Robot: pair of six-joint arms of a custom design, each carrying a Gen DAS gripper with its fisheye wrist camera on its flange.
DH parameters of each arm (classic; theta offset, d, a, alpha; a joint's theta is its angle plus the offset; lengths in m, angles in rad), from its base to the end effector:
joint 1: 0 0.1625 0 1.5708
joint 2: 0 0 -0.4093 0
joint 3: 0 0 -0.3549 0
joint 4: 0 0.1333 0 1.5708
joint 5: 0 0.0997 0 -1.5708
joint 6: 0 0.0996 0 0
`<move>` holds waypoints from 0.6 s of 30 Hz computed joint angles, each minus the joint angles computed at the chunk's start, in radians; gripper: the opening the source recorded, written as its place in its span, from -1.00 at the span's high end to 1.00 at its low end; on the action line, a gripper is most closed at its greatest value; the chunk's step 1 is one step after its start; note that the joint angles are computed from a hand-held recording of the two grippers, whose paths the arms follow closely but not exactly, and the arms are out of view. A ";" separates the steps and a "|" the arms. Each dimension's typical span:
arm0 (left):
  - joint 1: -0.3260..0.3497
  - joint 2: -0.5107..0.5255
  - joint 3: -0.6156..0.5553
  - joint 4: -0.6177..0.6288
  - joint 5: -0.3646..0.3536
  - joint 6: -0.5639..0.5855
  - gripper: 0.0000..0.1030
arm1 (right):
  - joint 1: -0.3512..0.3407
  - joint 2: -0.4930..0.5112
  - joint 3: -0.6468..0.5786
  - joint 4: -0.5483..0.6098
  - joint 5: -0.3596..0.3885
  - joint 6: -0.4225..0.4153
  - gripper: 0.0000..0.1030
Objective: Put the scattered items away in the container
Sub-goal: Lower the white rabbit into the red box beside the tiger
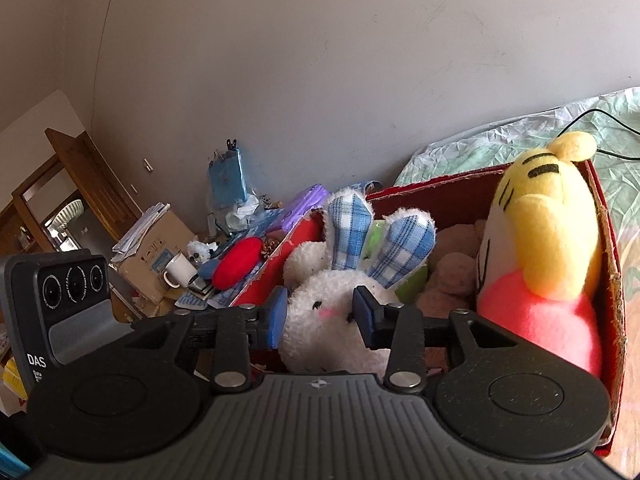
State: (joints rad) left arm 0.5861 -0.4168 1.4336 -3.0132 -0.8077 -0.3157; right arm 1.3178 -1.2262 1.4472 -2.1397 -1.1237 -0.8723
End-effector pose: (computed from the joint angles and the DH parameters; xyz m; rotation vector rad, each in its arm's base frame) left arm -0.4559 -0.5453 0.0020 0.6348 2.5066 -1.0687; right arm 0.0183 -0.6336 0.4195 -0.9762 2.6778 -0.7687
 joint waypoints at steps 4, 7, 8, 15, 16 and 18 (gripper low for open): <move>0.010 -0.010 0.003 0.012 -0.024 -0.040 -0.71 | 0.011 0.014 -0.029 0.035 -0.049 -0.013 0.20; 0.009 -0.009 0.002 0.009 -0.025 -0.040 -0.71 | 0.016 0.012 -0.029 0.038 -0.066 -0.018 0.20; 0.009 -0.008 0.000 0.015 -0.023 -0.039 -0.71 | 0.017 0.009 -0.025 0.031 -0.070 -0.015 0.20; 0.004 -0.019 0.001 0.025 -0.015 -0.078 -0.71 | 0.030 0.006 -0.027 0.020 -0.108 0.016 0.20; 0.003 -0.024 0.002 0.027 -0.012 -0.091 -0.71 | 0.027 0.002 -0.024 0.018 -0.095 0.029 0.20; 0.000 -0.032 -0.002 0.056 0.007 -0.126 -0.71 | 0.027 -0.010 -0.003 -0.029 -0.091 0.064 0.20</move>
State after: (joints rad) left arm 0.5864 -0.4489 1.4314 -2.9570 -0.8009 -0.4413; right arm 1.3447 -1.2360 1.4446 -2.1689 -1.2145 -0.8085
